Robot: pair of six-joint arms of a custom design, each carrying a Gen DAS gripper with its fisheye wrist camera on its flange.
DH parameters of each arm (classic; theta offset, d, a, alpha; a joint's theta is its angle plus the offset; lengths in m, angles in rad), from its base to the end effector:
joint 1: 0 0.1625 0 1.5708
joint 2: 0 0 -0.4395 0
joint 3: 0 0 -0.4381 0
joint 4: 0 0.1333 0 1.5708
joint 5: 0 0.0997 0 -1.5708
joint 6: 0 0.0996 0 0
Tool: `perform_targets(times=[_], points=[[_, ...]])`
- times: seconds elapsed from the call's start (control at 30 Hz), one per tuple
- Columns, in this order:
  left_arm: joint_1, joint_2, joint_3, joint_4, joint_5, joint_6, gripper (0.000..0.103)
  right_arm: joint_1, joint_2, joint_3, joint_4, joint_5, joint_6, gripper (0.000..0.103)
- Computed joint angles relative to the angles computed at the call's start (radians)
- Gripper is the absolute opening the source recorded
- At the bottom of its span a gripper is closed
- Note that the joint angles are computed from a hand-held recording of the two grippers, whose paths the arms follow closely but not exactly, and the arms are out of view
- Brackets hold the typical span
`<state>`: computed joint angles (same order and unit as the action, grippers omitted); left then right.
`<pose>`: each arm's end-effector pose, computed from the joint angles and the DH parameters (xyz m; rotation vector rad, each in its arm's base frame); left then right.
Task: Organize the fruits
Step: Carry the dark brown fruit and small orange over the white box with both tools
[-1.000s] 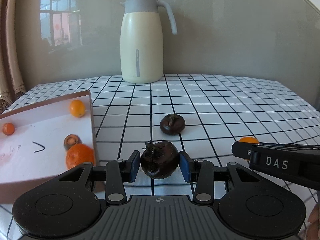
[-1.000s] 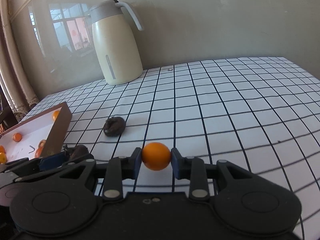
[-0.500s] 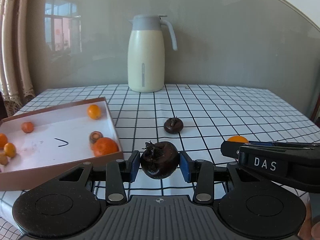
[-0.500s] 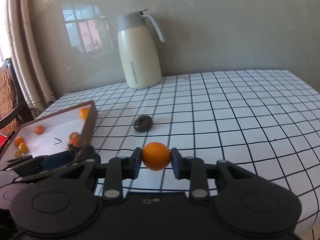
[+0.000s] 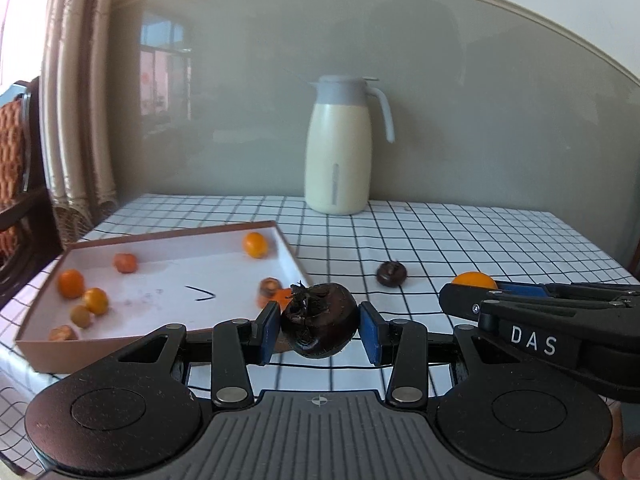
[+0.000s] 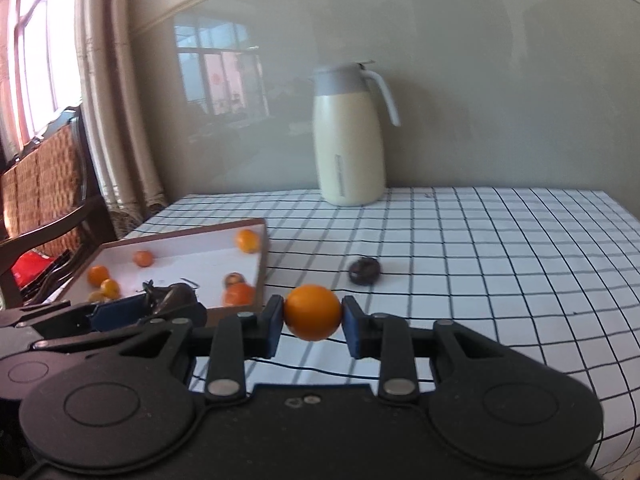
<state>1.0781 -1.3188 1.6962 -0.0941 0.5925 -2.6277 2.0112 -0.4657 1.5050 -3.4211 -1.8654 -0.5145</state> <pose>-0.0663 -0.5800 0.3154 0.2386 1.9254 -1.3418 0.4152 -0.6362 -0.0112 1.0527 -2.3968 1.1064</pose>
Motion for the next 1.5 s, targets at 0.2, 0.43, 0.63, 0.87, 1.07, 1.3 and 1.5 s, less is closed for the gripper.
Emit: perform_targets(times=[0.2, 0.43, 0.63, 0.87, 1.07, 1.3, 1.5], points=[[-0.010, -0.059, 0.039, -0.023, -0.038, 0.000, 0.043, 0.022, 0.001, 0.004, 0.006, 0.024, -0.010, 0.023], [-0.017, -0.126, 0.077, -0.102, -0.072, 0.064, 0.043, 0.048, 0.014, -0.012, 0.014, 0.062, -0.023, 0.023], [-0.021, -0.176, 0.104, -0.157, -0.091, 0.114, 0.043, 0.066, 0.028, -0.034, 0.031, 0.094, -0.030, 0.023], [-0.018, -0.217, 0.121, -0.210, -0.105, 0.163, 0.043, 0.084, 0.049, -0.068, 0.051, 0.131, -0.044, 0.023], [-0.006, -0.238, 0.122, -0.245, -0.109, 0.194, 0.043, 0.094, 0.071, -0.105, 0.068, 0.152, -0.051, 0.023], [0.014, -0.249, 0.116, -0.280, -0.107, 0.222, 0.043, 0.101, 0.098, -0.152, 0.089, 0.169, -0.056, 0.023], [0.033, -0.248, 0.100, -0.295, -0.105, 0.235, 0.043, 0.102, 0.118, -0.183, 0.108, 0.180, -0.055, 0.023]])
